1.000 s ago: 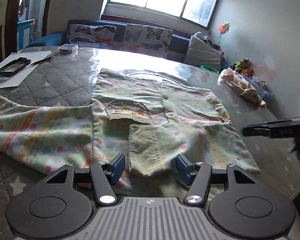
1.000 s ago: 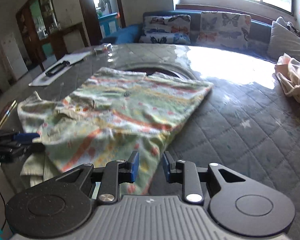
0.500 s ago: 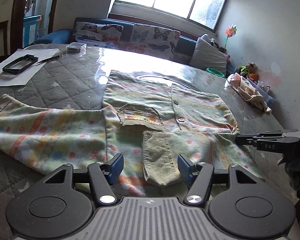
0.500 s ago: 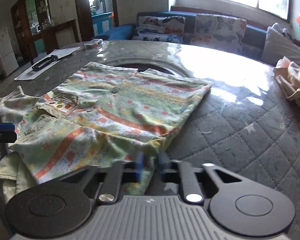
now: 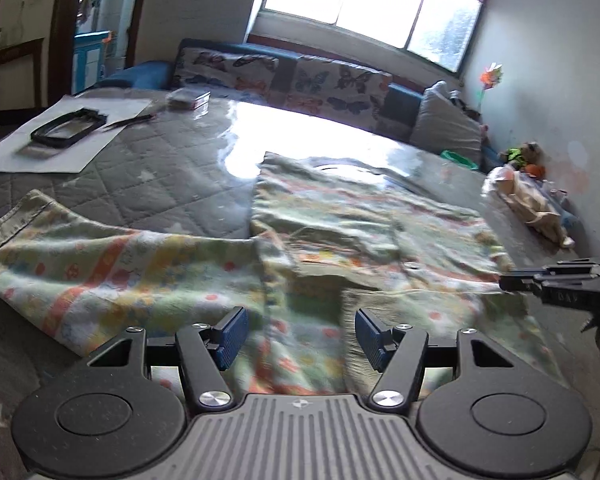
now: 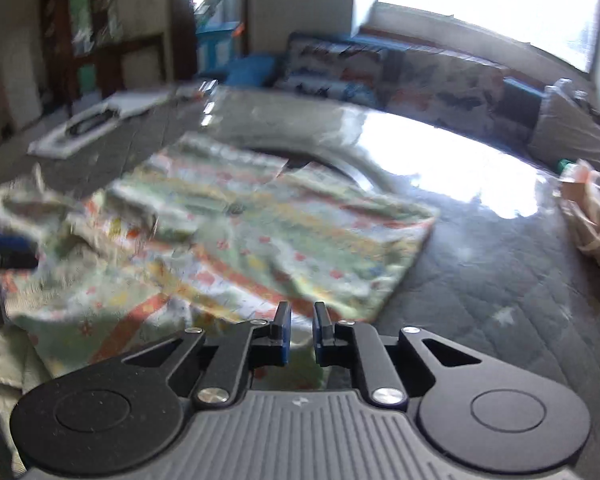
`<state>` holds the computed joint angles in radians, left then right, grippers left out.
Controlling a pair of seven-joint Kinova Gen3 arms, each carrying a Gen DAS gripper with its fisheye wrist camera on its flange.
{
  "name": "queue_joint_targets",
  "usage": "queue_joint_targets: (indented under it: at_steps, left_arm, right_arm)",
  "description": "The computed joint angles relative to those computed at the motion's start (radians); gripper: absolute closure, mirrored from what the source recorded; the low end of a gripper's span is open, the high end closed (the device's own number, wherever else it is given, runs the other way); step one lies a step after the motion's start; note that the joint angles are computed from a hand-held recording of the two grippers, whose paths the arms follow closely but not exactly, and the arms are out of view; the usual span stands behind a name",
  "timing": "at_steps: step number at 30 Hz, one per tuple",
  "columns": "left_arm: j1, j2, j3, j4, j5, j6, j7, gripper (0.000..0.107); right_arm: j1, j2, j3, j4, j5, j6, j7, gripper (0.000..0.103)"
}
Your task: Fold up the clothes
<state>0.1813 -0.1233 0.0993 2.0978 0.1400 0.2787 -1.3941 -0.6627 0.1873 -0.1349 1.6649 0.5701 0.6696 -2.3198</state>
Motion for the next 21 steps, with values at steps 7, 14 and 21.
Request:
queue_joint_targets:
  at_steps: [7, 14, 21]
  left_arm:
    - [-0.034, 0.031, 0.037, -0.006, -0.096, -0.025, 0.063, 0.045]
    - [-0.042, 0.036, 0.066, -0.032, -0.186, 0.005, 0.17, 0.046]
    - [0.264, -0.003, -0.212, -0.021, 0.033, -0.036, -0.112, 0.05]
  right_arm:
    - [-0.041, 0.021, 0.003, -0.042, 0.096, 0.192, 0.023, 0.091]
    - [-0.02, -0.062, 0.049, 0.051, 0.03, 0.065, 0.014, 0.091]
    - [0.087, -0.064, -0.056, 0.06, -0.11, -0.038, 0.259, 0.068]
